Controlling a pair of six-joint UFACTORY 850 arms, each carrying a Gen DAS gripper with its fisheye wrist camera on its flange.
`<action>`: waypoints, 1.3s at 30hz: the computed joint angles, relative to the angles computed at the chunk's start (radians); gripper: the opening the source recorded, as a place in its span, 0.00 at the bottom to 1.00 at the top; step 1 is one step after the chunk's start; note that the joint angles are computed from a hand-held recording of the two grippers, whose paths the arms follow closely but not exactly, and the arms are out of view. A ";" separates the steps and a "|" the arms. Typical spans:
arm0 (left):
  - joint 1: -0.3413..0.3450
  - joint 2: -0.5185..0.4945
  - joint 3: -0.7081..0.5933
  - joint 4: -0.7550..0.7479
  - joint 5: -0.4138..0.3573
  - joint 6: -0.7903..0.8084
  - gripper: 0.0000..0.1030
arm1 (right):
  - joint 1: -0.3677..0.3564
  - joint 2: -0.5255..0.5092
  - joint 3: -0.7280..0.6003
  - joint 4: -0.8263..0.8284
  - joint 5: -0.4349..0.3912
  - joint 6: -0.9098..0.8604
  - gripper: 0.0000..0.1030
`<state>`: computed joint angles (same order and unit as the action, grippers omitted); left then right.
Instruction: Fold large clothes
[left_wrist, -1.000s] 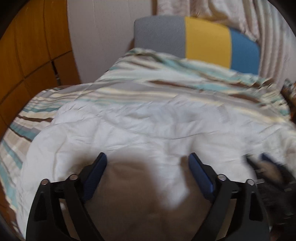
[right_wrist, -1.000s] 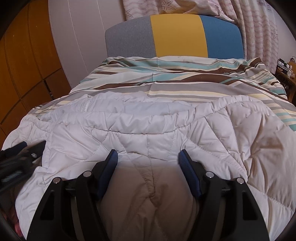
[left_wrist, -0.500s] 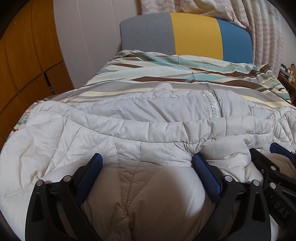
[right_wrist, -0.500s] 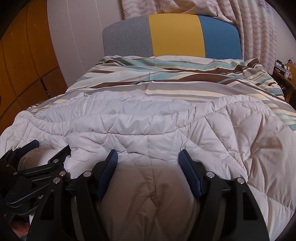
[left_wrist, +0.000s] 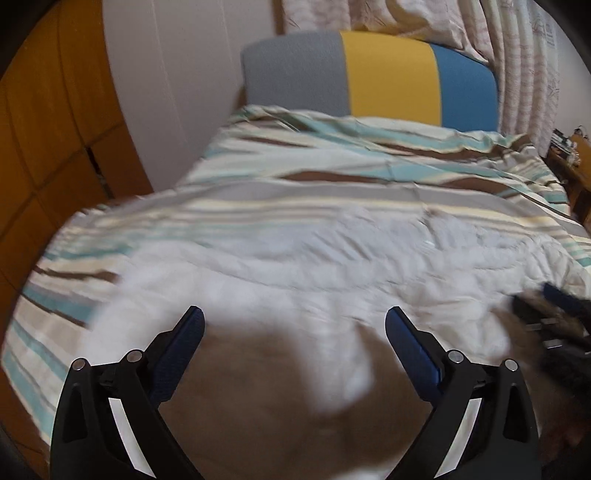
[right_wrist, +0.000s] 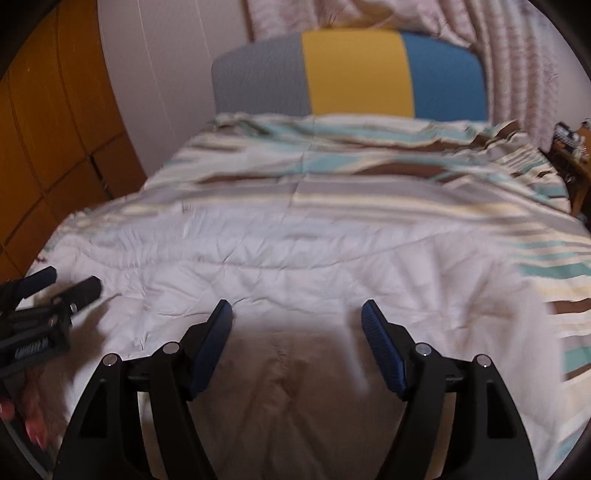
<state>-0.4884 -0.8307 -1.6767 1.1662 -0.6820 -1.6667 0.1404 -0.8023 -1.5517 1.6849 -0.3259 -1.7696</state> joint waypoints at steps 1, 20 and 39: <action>0.008 0.007 0.013 0.020 -0.008 -0.017 0.95 | -0.006 0.007 0.008 0.047 0.003 -0.043 0.71; 0.083 -0.054 0.040 0.126 0.073 -0.189 0.97 | -0.007 -0.104 -0.080 0.132 0.089 -0.117 0.75; 0.059 0.063 0.197 0.146 -0.004 -0.220 0.97 | -0.006 -0.100 -0.077 0.151 0.090 -0.142 0.75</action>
<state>-0.4293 -0.7682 -1.4794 1.3122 -0.6861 -1.8869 0.1346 -0.9027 -1.6285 1.8358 -0.2358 -1.9114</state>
